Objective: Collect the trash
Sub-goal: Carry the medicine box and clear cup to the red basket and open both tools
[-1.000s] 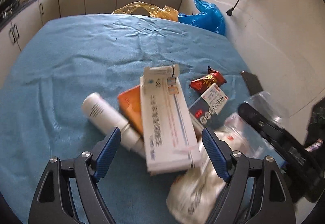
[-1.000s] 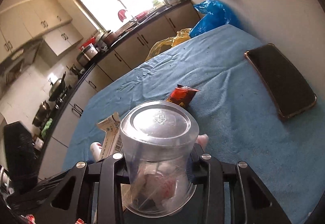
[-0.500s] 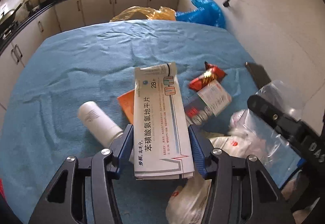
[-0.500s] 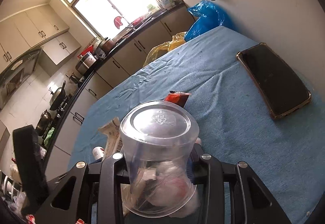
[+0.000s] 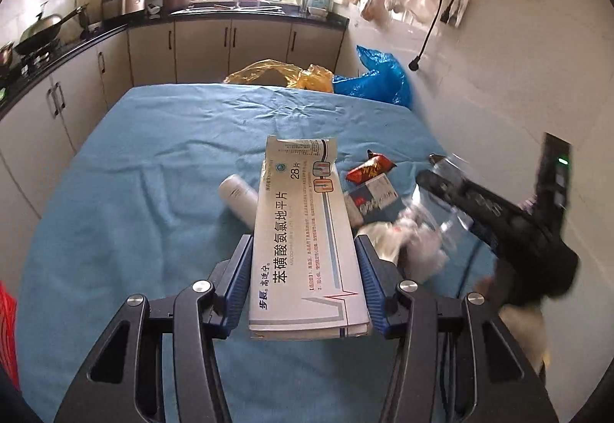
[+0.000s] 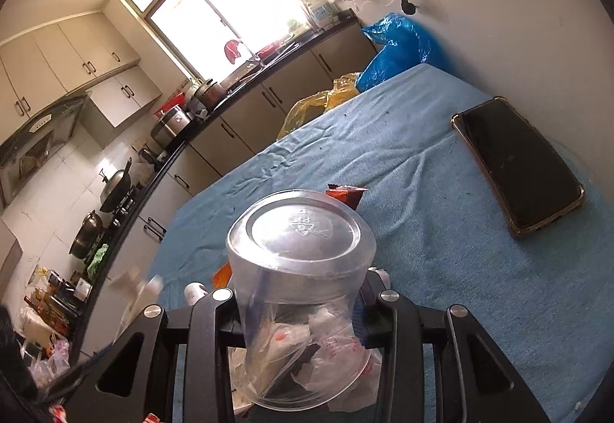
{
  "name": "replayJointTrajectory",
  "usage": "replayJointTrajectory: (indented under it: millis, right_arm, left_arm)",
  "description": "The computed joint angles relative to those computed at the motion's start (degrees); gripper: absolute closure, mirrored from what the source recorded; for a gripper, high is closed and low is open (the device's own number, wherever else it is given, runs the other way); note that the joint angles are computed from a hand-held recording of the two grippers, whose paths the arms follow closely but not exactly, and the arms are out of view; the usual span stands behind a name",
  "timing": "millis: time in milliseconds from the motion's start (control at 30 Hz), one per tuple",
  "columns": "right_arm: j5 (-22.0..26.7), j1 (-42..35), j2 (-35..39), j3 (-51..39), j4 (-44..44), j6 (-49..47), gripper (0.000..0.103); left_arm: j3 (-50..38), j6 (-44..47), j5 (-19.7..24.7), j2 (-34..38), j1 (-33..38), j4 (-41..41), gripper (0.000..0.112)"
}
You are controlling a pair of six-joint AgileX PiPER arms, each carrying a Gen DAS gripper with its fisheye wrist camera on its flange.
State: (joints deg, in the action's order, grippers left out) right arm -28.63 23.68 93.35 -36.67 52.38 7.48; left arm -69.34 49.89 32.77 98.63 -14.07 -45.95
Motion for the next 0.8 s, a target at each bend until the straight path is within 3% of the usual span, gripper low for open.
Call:
replayJointTrajectory:
  millis: [167,433,567,800]
  right_arm:
    - [0.42,0.88,-0.18,-0.43,1.21,-0.97,0.063]
    - [-2.16,6.52,2.08,-4.79,15.58,-16.08,0.063]
    - [-7.70,12.01,2.34,-9.18,30.70,-33.48,0.063]
    - [-15.84,21.99,-3.94,-8.79,40.19,-41.20,0.063]
  left_arm:
    - [7.10,9.19,5.31,-6.50,8.38,-6.90,0.061]
    - [13.98,18.69,12.83,-12.09,26.69,-13.58,0.061]
    - [15.42,21.05,12.78,-13.69,32.55,-14.38,0.061]
    - [14.00,24.23,15.38,-11.21,41.26,-16.67,0.061]
